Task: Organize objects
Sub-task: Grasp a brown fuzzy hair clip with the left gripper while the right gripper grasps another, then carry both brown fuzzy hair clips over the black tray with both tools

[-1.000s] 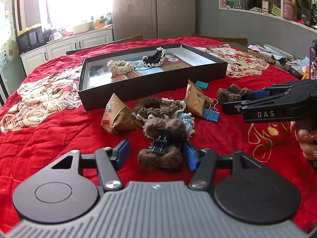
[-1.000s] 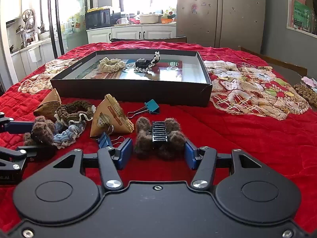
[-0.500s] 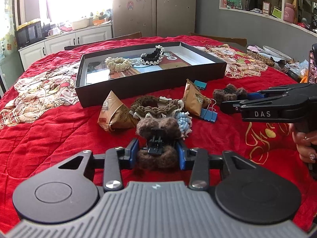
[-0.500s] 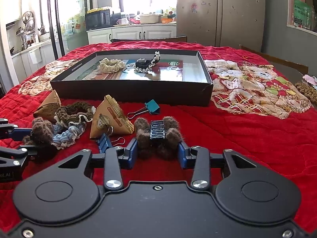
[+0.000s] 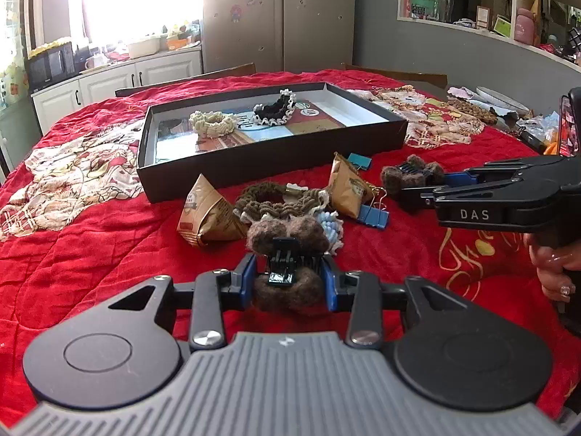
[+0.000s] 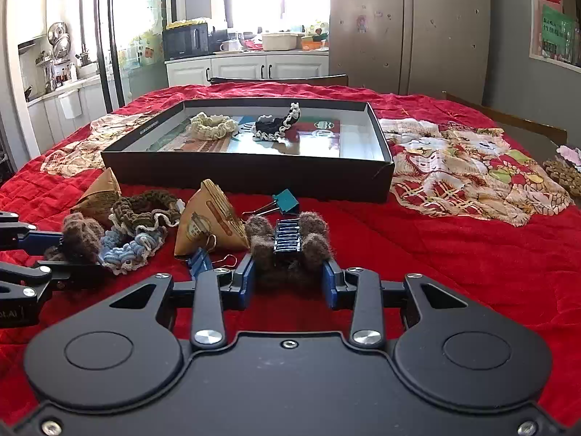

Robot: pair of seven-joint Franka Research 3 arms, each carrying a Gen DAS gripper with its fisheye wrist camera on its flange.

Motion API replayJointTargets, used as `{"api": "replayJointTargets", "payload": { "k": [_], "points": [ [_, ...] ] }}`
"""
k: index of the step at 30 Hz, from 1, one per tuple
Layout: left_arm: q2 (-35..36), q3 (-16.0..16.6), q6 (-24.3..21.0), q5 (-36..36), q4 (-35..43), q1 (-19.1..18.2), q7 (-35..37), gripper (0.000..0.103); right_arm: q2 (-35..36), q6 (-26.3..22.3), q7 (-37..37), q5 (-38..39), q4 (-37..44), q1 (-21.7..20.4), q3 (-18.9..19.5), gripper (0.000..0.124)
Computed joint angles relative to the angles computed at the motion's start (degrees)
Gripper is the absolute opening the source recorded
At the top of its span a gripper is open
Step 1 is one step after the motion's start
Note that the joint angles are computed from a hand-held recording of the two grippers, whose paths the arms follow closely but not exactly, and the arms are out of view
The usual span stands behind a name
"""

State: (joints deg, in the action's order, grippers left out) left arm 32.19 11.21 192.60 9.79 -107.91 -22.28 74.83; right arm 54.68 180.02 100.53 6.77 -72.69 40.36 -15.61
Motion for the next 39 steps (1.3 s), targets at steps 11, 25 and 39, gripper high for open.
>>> {"api": "replayJointTargets", "payload": {
  "k": [11, 25, 39],
  "points": [
    [-0.79, -0.90, 1.13, -0.72, -0.60, 0.68, 1.09, 0.041, -1.52, 2.03, -2.07, 0.80, -2.27, 0.23, 0.51, 0.035],
    [-1.38, -1.85, 2.06, -2.12, -0.62, 1.46, 2.28, 0.041, -3.16, 3.64, -6.91, 3.23, -3.54, -0.15, 2.39, 0.035],
    [-1.38, -2.60, 2.33, -2.67, 0.47, 2.42, 2.64, 0.041, -3.27, 3.80, -9.21, 4.59, -2.54, -0.33, 2.82, 0.035]
  ]
}}
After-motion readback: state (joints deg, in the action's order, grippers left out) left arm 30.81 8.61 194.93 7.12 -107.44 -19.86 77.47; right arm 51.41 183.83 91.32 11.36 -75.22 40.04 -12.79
